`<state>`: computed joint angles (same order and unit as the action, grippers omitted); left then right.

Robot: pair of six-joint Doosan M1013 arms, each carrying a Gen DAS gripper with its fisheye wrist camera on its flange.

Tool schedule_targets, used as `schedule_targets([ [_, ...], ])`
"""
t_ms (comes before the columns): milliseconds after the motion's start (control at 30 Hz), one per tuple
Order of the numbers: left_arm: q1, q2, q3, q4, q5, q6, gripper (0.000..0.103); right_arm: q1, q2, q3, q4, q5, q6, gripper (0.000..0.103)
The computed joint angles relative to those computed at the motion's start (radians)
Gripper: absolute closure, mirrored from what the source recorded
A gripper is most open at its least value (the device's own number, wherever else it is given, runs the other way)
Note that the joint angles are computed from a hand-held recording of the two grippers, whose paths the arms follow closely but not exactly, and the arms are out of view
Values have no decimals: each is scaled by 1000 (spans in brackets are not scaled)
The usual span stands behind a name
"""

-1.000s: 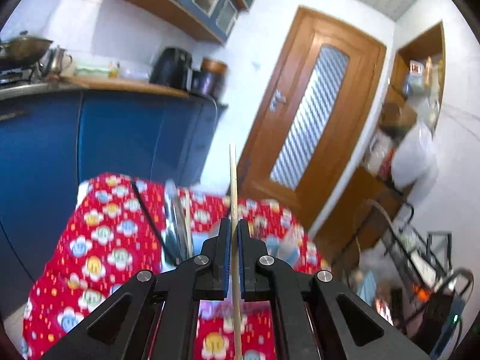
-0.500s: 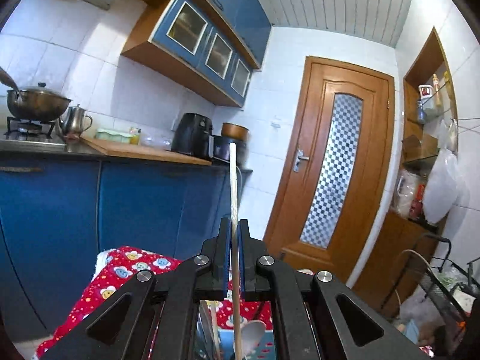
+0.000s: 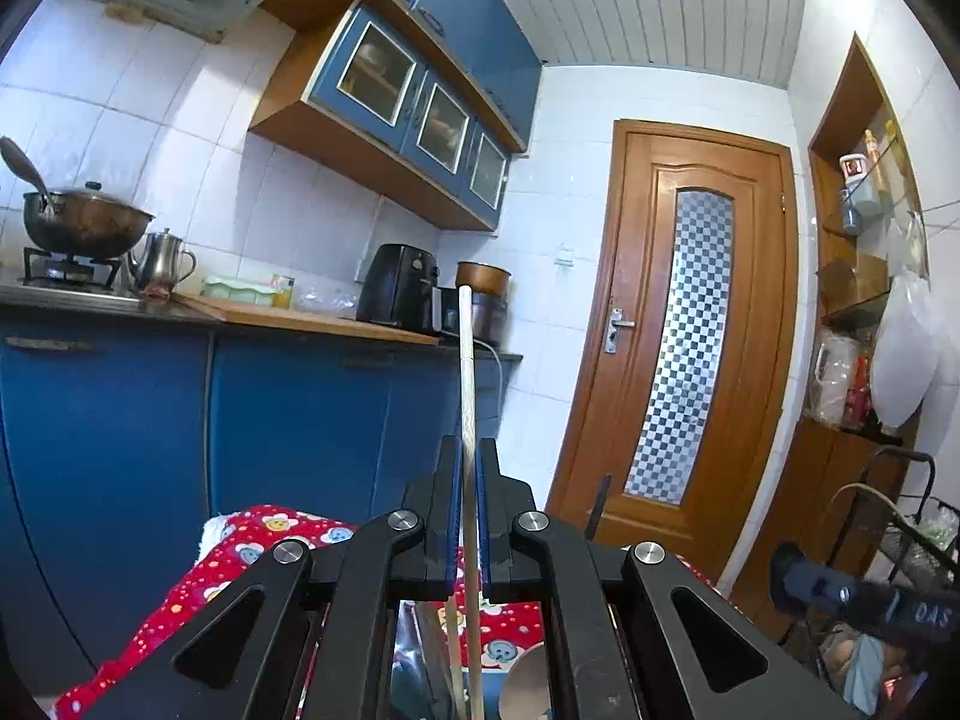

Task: Organize utensils
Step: 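Lift the wooden chopstick and black spoon and carry both over the blue caddy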

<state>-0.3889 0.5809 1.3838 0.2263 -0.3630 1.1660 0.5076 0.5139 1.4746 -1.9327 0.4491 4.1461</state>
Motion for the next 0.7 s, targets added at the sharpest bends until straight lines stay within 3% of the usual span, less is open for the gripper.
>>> schedule_targets([
  [167, -3, 5, 3, -28, 1, 41, 99, -1, 34, -33, -58, 31, 15, 98],
  [700, 0, 2, -1, 92, 37, -75, 97, 6, 78, -59, -36, 94, -108, 96],
])
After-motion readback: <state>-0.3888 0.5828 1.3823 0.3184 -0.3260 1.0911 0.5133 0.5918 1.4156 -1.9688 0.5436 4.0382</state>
